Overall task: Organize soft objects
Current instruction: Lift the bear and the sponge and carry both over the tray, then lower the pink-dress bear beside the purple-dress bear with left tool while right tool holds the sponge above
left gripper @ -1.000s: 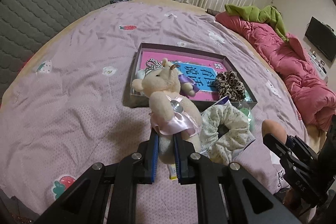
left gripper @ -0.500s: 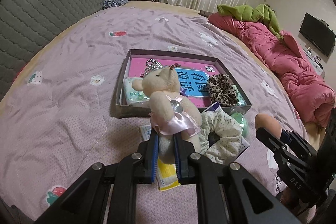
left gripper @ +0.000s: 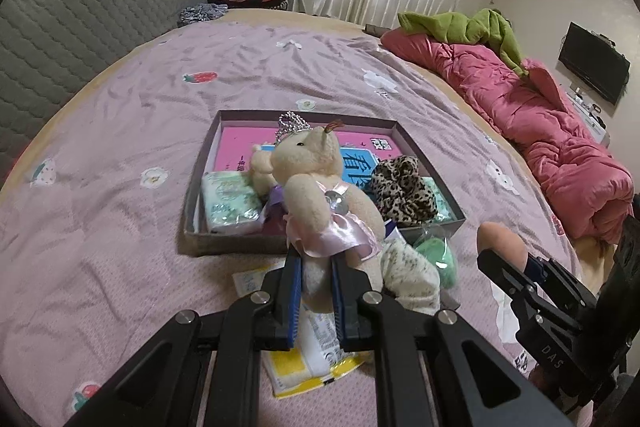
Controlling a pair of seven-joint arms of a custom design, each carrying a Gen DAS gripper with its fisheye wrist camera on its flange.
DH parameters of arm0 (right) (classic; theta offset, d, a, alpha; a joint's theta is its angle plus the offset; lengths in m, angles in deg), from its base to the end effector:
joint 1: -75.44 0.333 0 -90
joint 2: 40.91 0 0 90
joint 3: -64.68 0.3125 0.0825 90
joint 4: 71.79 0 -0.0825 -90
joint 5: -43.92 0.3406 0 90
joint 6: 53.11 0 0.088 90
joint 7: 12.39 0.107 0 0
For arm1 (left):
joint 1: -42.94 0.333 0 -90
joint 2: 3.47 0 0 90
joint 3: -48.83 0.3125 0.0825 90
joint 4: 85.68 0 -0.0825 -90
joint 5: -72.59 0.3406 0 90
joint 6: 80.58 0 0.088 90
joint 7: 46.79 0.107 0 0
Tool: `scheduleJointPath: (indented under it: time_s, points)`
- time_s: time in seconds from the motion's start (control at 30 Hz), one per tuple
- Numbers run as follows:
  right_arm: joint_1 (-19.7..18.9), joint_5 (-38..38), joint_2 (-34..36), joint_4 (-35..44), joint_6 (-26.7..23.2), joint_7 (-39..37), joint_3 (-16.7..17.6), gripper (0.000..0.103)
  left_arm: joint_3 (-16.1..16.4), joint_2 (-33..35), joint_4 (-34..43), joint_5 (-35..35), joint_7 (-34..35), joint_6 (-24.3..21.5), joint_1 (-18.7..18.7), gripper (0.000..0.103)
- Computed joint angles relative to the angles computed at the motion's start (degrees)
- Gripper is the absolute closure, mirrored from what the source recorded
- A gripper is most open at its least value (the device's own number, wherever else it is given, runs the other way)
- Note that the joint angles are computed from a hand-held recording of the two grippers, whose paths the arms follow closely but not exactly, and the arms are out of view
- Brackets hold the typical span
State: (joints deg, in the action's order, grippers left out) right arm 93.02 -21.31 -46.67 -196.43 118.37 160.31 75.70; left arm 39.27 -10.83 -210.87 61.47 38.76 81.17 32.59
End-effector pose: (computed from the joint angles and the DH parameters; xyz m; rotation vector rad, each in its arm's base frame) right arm 0.4133 0.3026 0.5264 -1.6449 1.4503 -0.6049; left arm 0.4900 -0.1714 0.5498 -1.7616 1.9809 -0.9760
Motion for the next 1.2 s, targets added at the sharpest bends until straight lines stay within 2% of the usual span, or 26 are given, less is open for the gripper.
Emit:
scheduleJointPath:
  time_s: [0.53,1.2]
  points:
    - [0.1,-4.1,3.0,4.1,-1.5,3.7,-2.0,0.064,-1.1,5.8,5.7,-0.8,1.6,0.6,-0.4,0.089]
    - [4.3,0.7,9.5,10.2,1.4,-2.5,-6.9,0.064,-2.5,12.7,12.9,-0.9,2.5,-0.4,0.7,0.089]
